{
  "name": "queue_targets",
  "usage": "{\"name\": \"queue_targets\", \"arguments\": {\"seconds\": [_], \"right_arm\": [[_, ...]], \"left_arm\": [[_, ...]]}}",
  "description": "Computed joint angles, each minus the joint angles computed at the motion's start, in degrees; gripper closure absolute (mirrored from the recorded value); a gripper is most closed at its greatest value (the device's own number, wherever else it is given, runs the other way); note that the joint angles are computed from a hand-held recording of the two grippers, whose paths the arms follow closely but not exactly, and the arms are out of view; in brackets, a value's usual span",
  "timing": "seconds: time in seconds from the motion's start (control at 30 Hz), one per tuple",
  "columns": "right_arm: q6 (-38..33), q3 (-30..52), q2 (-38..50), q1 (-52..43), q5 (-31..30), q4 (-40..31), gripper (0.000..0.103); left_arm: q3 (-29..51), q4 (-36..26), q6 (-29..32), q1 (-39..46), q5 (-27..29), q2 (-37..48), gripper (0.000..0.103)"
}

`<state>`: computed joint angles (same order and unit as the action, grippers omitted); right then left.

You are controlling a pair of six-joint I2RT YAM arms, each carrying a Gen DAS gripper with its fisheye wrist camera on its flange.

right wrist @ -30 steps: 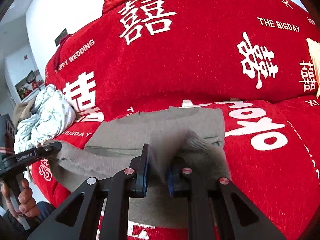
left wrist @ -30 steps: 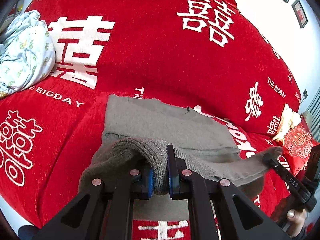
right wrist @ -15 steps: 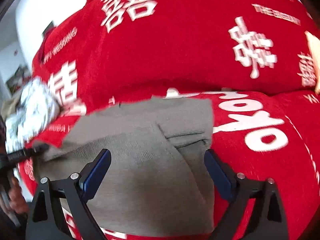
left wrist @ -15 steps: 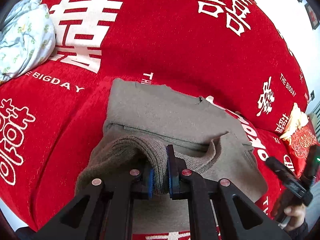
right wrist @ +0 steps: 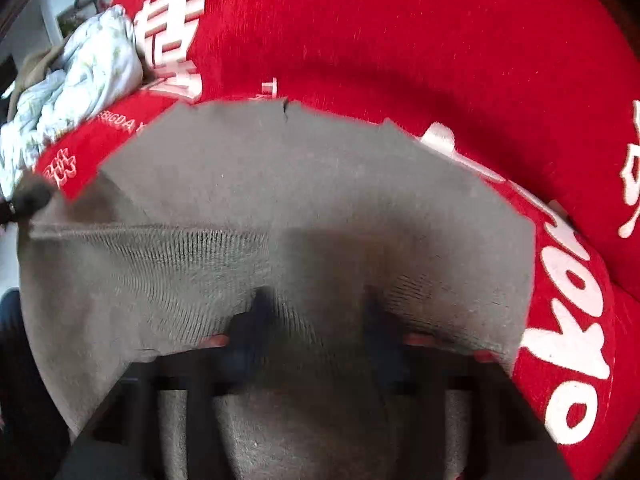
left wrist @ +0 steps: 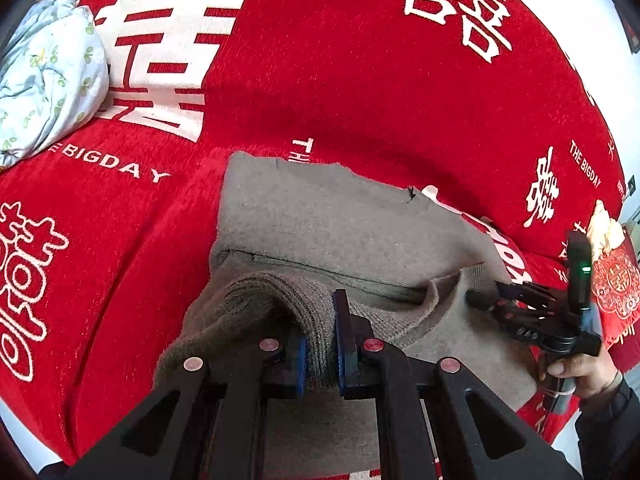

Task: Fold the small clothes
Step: 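Open the right gripper and regrasp the folded hem, then lay the folded hem onto the collar edge with both grippers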

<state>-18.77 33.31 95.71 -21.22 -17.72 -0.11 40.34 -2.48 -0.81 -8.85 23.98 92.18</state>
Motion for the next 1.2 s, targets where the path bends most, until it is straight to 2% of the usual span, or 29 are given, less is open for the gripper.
{"name": "queue_targets", "arguments": {"seconds": [0.03,0.17,0.4,0.6,0.9,1.2], "right_arm": [[0.32,-0.12,-0.95,-0.6,-1.18,-0.97,0.093],[1.35,-5.1,-9.97,-1.31,-0.86,0.14,0.093],[6.4,-7.49,-22.87,-3.82,-1.18,-0.75,0.093],[10.31,-6.48,-27.55,-3.6,1.97,0.2,0.093],[13.24,-2.37,-26.68,-5.72,2.24,-0.47,0.093],[15.42,0.88,-19.34,-4.53,5.44,3.67,0.093]], "left_arm": [[0.32,-0.12,-0.01,0.06,0.13,0.32,0.091],[2.16,-1.04,-0.66,-0.27,0.75,0.86,0.091],[5.78,-3.19,-2.3,-1.63,0.85,-0.65,0.091],[11.65,-5.86,-4.34,-4.6,-1.47,0.33,0.091],[21.0,-9.76,-5.63,-7.77,-3.6,3.48,0.091],[30.48,-12.67,-5.84,-9.37,-5.49,12.49,0.091]]}}
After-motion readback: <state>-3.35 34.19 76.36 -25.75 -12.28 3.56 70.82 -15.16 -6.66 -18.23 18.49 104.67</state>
